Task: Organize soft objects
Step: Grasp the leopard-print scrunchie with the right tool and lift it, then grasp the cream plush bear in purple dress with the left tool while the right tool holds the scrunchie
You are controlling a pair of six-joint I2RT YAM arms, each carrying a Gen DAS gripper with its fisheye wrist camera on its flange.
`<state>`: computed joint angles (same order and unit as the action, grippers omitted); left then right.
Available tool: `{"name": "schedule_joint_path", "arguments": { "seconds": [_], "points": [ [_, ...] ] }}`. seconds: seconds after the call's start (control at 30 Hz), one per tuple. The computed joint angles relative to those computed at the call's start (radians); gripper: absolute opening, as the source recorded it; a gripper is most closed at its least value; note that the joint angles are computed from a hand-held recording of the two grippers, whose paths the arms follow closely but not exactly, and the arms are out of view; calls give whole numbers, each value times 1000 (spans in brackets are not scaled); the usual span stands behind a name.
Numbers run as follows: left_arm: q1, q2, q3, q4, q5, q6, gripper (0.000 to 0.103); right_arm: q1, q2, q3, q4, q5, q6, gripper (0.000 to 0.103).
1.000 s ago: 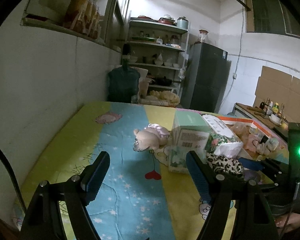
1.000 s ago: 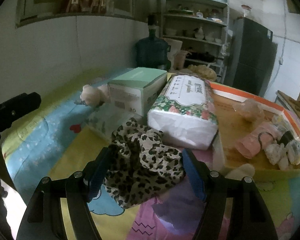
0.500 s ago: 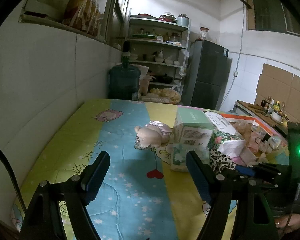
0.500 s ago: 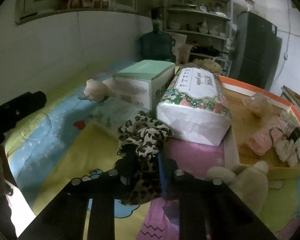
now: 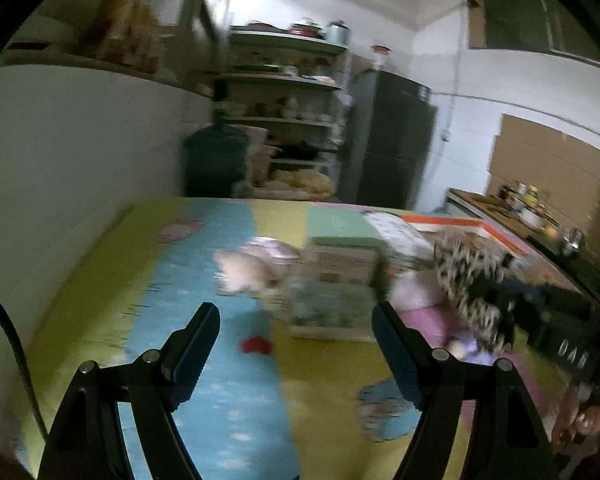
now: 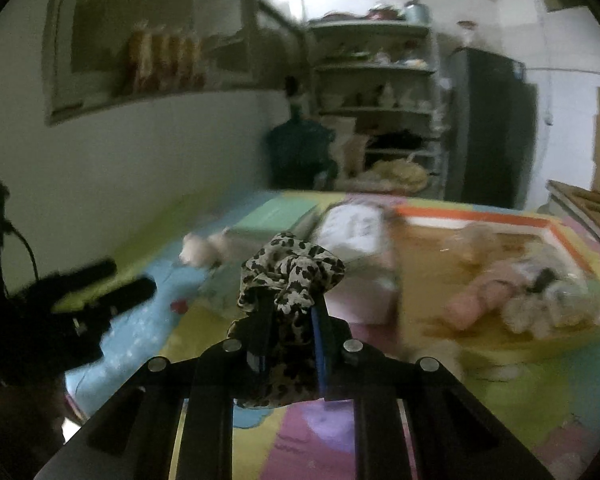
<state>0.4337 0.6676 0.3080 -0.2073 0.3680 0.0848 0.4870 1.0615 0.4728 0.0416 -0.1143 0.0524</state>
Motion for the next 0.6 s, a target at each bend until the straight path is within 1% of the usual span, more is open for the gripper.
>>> {"name": "schedule_joint_path", "arguments": {
  "seconds": [0.1,0.2,0.23,0.27,0.33,0.47,0.53,0.6],
  "points": [
    [-152,15,3,7,-49,-35,78,-109,-123,-38,-42,-22,21,17],
    [-320,72,14,38,-78,-66,78,-215,-209,-53,-103,-47,18,17],
    [-382,121,25,63,-71,-67,78,-254,-226,-56,-118,-67,14,17],
    [-412,154,35,75,-60,-60,78,-306,-239,-57,-133,-102,7,17],
    [-503,275,73,116,-53,-22,78,-391,-249,-60,-149,-162,-5,17],
    [-615,443,141,161,-97,23,78,-519,-279,-71,-186,-264,-44,17],
    [-645,521,181,165,-100,22,78,-557,-283,-79,-189,-297,-52,17],
    [-671,579,213,157,-128,8,77,-585,-279,-83,-188,-322,-61,17]
  ]
}}
